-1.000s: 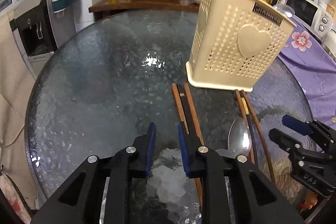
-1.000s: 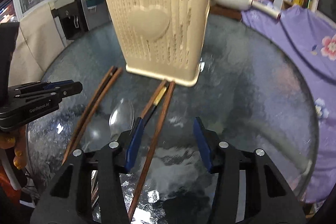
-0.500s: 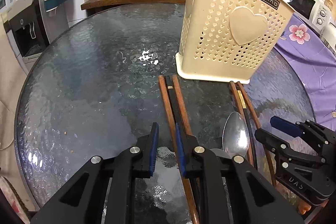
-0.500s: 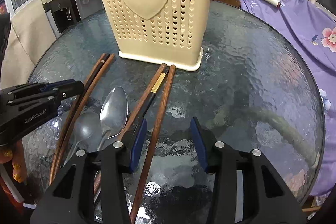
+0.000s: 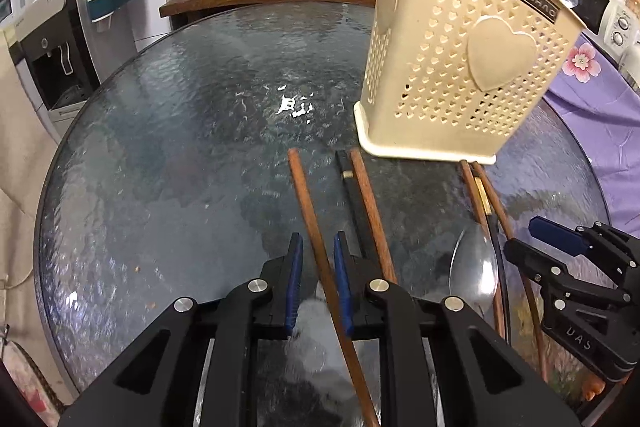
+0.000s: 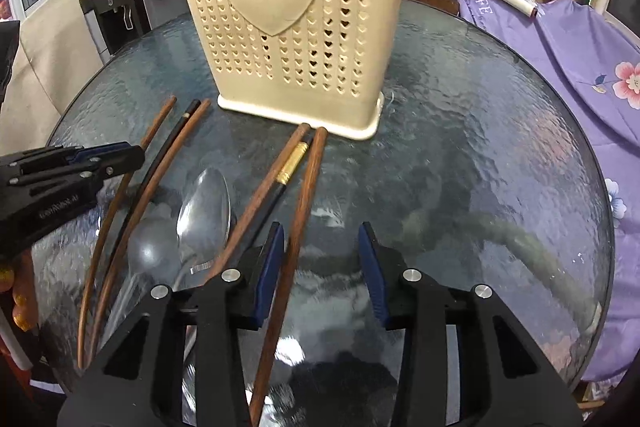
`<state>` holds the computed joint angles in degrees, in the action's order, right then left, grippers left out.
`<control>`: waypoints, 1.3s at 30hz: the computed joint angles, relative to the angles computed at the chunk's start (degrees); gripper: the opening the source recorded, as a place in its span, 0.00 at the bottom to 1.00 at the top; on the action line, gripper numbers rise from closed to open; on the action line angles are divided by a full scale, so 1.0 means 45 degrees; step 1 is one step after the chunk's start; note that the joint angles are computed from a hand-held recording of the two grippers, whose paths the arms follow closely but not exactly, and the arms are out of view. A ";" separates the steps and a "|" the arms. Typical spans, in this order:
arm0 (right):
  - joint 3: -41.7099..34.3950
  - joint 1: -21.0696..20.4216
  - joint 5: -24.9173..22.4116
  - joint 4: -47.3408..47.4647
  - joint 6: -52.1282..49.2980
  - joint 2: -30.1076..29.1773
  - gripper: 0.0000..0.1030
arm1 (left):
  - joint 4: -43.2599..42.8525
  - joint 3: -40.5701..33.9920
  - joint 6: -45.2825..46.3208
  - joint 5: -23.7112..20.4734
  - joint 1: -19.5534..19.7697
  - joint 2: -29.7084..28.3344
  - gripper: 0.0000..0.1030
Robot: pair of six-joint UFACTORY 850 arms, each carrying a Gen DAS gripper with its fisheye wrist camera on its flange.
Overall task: Organize utensils
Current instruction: 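Lower the right gripper onto a brown chopstick while the left gripper grasps another chopstick, then lift the chopstick with the right gripper while the left gripper carries its chopstick to the holder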
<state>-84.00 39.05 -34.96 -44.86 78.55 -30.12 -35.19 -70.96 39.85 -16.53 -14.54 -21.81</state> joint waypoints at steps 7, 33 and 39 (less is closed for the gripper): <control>-0.1130 -0.0304 -0.0373 0.0372 -0.0345 -0.0750 0.32 | 0.1230 -0.0959 -0.1512 -0.0419 -0.0065 -0.0627 0.15; -0.0283 -0.0567 0.1412 0.0793 -0.0107 -0.0091 0.08 | 0.2001 -0.0990 -0.2394 -0.0202 -0.0295 -0.0644 0.08; 0.0372 -0.0401 0.1800 -0.0747 0.1064 0.0714 0.08 | -0.0740 -0.0554 0.0241 -0.0156 -0.0088 0.0099 0.07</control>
